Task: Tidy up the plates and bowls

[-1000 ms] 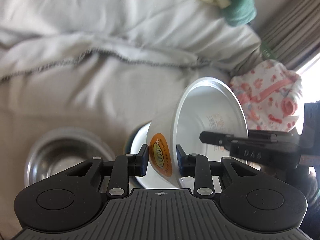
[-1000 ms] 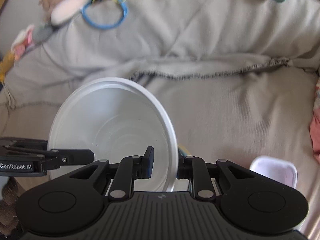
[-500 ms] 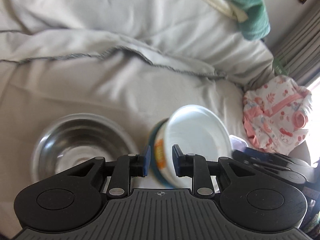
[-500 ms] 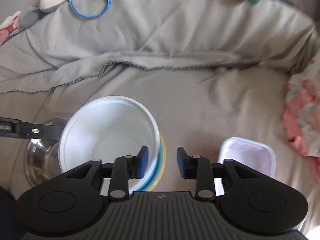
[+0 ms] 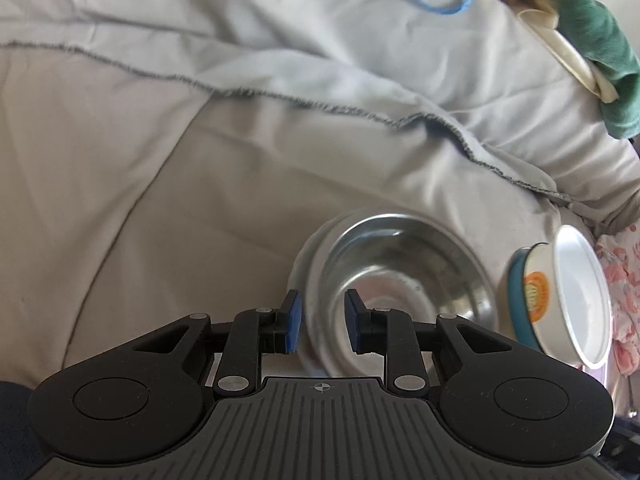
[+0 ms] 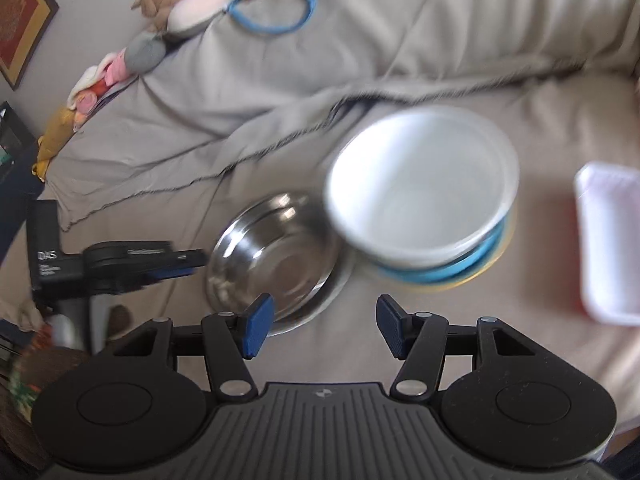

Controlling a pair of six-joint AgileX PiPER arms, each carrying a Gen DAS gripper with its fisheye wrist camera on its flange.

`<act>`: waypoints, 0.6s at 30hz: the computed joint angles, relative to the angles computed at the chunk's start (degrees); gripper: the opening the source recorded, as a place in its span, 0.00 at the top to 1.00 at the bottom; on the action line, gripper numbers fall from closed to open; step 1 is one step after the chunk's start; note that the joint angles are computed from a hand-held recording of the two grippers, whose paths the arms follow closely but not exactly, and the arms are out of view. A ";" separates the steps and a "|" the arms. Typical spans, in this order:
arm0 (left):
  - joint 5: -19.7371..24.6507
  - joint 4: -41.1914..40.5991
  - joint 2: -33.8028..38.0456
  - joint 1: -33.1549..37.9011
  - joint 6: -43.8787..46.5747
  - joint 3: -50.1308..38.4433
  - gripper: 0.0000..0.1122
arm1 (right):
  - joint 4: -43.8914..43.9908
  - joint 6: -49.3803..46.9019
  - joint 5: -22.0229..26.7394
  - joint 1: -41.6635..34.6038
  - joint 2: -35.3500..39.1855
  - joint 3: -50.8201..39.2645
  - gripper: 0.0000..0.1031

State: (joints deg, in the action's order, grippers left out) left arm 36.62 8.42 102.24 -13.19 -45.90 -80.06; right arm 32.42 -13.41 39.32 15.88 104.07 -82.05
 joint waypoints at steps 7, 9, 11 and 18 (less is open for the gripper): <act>-6.05 -7.20 2.61 2.25 4.20 3.65 0.73 | -12.78 18.52 0.21 6.80 11.15 -9.13 0.45; -7.54 -10.66 3.54 2.66 7.65 4.19 0.70 | -10.02 19.10 1.45 5.84 14.29 -11.71 0.45; -7.85 -11.22 4.66 2.68 9.04 3.72 0.71 | -5.62 17.71 2.35 4.84 16.57 -13.38 0.44; -7.32 -16.47 7.19 4.25 15.12 1.53 0.72 | 5.09 7.40 3.89 4.41 21.04 -15.97 0.49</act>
State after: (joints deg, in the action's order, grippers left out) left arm 29.30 -8.05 109.43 -8.95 -30.78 -78.53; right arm 37.51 -6.01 43.22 20.30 125.11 -98.02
